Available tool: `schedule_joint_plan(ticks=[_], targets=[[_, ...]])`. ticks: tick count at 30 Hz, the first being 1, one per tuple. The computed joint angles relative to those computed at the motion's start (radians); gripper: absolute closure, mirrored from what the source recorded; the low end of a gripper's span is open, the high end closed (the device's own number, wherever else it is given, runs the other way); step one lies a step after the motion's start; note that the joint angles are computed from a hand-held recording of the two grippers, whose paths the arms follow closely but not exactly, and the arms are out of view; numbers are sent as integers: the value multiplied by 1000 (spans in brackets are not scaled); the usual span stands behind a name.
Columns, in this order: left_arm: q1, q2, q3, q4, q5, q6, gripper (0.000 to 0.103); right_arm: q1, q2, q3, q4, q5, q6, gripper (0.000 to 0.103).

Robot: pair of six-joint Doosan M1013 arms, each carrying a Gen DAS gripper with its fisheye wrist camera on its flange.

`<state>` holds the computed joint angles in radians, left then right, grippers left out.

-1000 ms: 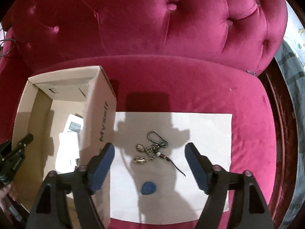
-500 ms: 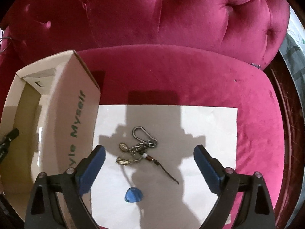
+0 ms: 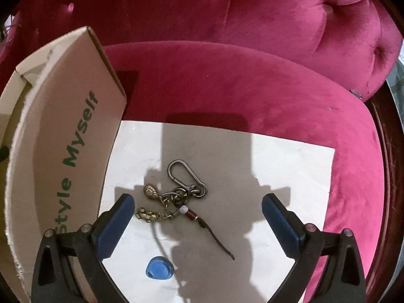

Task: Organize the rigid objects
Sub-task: 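Move the right gripper back over the paper toward the metal keychain, then close the right gripper on the keychain beside the carabiner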

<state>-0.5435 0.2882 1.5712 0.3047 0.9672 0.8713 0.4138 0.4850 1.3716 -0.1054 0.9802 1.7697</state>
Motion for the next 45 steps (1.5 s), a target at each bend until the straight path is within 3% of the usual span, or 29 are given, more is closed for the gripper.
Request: schedule_joint_plan(ticks=[12,17,27,30,32,35,40,42,45], targets=[[-1,0,-1,0,1,-1,87,5,37,-23,-1,17,-17,2],[0,0,-1,-3,0,0,87,12,47,-32,-5,34,-21,8],[-2,0,-1,-1,2,-2,87,6,34,-8,11,-1,-27,12],[-2,0,-1,0,2,-2,87,5,24,3,4,-15,-12,30],[-2,0,-2,1,3,-2,87,3,19,5,7,-20,-9,60],[-3,0,-2,2,5,-3,87,3,17,4,17,-14,-15,85],[-3,1,-3,2,5,-3,87,-6,13,-1,57,-6,11,88],[-3,1,-3,2,5,-3,87,-8,6,2,60,-14,21,96],[-3,1,-3,3,6,-2,87,-4,5,-8,49,7,20,98]])
